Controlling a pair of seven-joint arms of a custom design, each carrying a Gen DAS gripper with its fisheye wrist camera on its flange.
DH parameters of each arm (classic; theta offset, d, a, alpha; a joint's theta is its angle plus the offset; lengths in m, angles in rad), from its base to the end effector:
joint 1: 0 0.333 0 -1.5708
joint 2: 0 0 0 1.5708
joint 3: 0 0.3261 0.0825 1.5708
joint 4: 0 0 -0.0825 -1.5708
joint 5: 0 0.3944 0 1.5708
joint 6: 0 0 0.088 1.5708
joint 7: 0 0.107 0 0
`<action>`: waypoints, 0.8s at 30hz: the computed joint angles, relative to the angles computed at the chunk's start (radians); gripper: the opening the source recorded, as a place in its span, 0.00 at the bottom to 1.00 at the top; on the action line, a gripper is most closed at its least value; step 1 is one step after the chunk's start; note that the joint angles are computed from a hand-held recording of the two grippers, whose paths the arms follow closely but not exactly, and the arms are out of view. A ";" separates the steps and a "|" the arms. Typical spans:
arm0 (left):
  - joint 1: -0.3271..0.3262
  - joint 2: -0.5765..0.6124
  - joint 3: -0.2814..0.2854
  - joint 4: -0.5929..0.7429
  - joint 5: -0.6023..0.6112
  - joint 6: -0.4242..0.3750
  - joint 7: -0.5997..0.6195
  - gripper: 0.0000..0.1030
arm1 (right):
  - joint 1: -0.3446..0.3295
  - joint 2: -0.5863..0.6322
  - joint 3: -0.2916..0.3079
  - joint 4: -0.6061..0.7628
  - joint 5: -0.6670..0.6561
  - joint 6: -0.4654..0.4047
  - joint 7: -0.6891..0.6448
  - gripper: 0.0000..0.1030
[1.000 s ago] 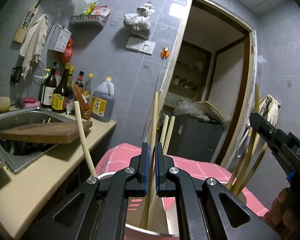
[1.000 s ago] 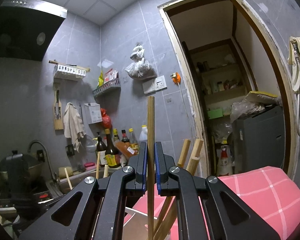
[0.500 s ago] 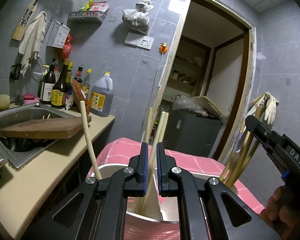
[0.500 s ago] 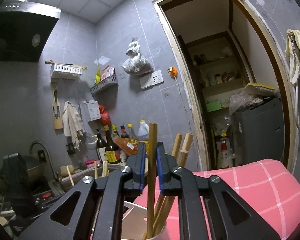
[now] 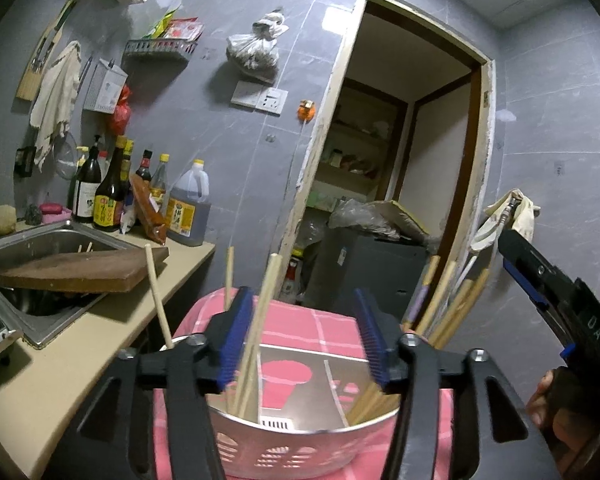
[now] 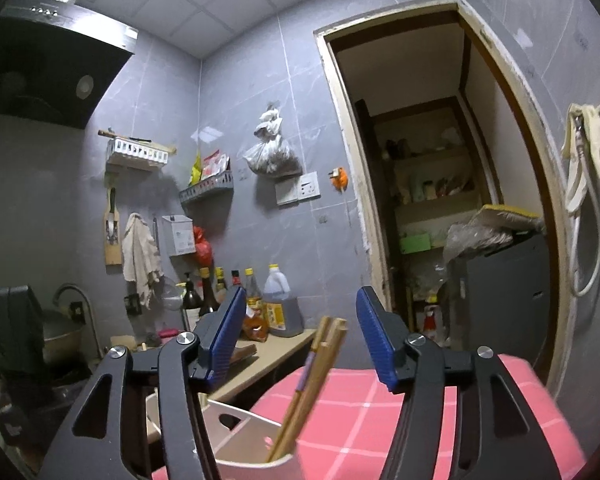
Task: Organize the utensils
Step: 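Lower the chopsticks into the white holder and open both grippers, then move both open grippers down to the last two chopsticks on the cloth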
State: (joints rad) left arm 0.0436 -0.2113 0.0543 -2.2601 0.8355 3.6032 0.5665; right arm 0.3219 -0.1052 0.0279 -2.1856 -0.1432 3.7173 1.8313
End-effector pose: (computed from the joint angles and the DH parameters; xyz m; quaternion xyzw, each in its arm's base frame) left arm 0.4962 -0.0429 0.6112 -0.5455 0.5234 -0.5683 0.3249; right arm 0.4936 0.2010 0.6392 -0.5505 0.4080 -0.3526 0.6373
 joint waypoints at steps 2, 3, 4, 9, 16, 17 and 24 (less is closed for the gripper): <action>0.001 -0.020 -0.011 -0.014 -0.012 -0.001 0.014 0.56 | -0.006 -0.037 -0.006 -0.036 0.005 -0.005 -0.007 0.68; -0.002 -0.029 -0.013 -0.020 -0.015 -0.002 0.018 0.59 | -0.006 -0.049 -0.007 -0.047 0.015 -0.008 -0.017 0.71; -0.002 -0.039 -0.021 -0.028 -0.030 -0.004 0.033 0.63 | -0.007 -0.070 -0.013 -0.067 0.016 -0.011 -0.021 0.74; -0.021 -0.085 -0.041 -0.070 -0.090 -0.009 0.100 0.76 | -0.003 -0.173 -0.034 -0.162 0.063 -0.047 -0.089 0.88; -0.085 -0.127 -0.049 -0.120 -0.143 -0.034 0.162 0.89 | -0.025 -0.314 -0.025 -0.281 0.190 -0.149 -0.244 1.00; -0.094 -0.131 -0.052 -0.128 -0.150 -0.035 0.170 0.91 | -0.031 -0.328 -0.020 -0.293 0.208 -0.163 -0.266 1.00; -0.203 -0.134 -0.021 -0.159 -0.112 -0.065 0.163 0.91 | -0.118 -0.425 0.049 -0.382 0.341 -0.280 -0.398 1.00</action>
